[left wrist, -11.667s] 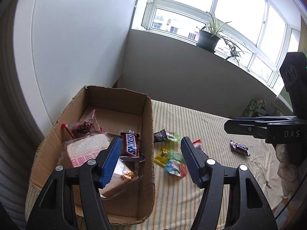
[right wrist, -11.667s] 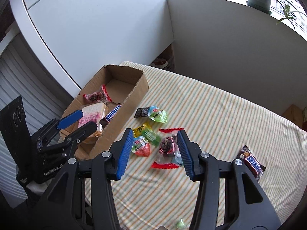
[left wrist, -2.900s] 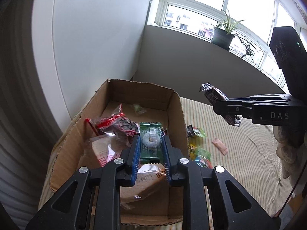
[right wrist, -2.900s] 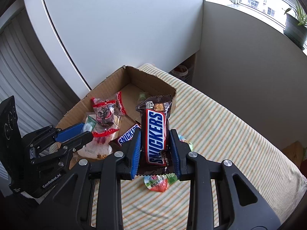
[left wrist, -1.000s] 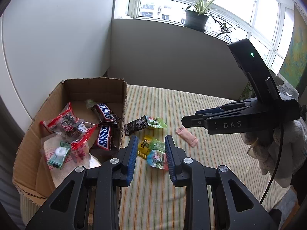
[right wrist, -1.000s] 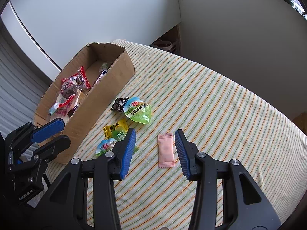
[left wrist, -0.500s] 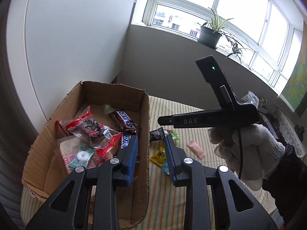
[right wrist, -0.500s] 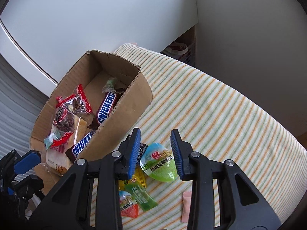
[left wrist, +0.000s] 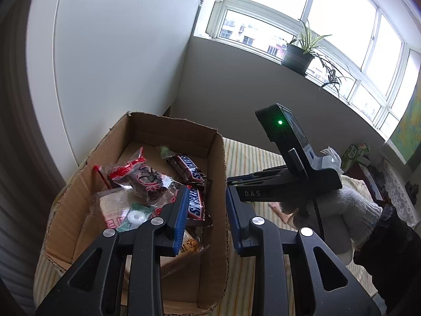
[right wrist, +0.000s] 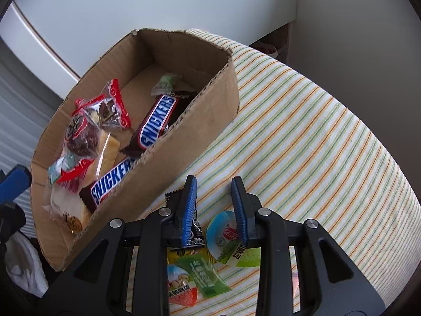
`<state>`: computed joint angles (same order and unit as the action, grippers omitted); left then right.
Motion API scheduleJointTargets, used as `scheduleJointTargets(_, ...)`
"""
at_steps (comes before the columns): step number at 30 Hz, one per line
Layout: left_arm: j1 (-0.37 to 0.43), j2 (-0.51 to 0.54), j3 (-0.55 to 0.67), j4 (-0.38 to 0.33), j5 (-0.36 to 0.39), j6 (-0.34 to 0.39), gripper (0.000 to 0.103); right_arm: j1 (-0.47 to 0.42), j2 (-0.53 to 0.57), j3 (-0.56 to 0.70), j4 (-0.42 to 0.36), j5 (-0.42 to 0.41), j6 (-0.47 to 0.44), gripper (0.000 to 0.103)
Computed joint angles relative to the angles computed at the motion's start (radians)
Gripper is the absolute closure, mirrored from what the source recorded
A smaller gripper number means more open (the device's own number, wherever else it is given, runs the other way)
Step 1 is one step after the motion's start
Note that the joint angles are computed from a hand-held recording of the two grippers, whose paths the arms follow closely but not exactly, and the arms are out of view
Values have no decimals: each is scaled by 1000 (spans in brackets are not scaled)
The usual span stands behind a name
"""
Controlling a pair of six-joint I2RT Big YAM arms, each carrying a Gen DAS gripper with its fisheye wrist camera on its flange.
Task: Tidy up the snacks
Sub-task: 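Move the right tool to the loose candies while the left approaches the round green-blue candy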
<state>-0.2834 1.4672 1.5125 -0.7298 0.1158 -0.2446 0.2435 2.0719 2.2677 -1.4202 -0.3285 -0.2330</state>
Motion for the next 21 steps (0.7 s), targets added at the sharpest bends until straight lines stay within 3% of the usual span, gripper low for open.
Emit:
scheduleJointTargets(9,-7,4,2,-6,-7,-1,76,24,-161,-243,50,52,-144,74)
scheduleJointTargets(21,-18,8,4,-13,-2,14,76,-23,-420,-597,170,103,-224,74)
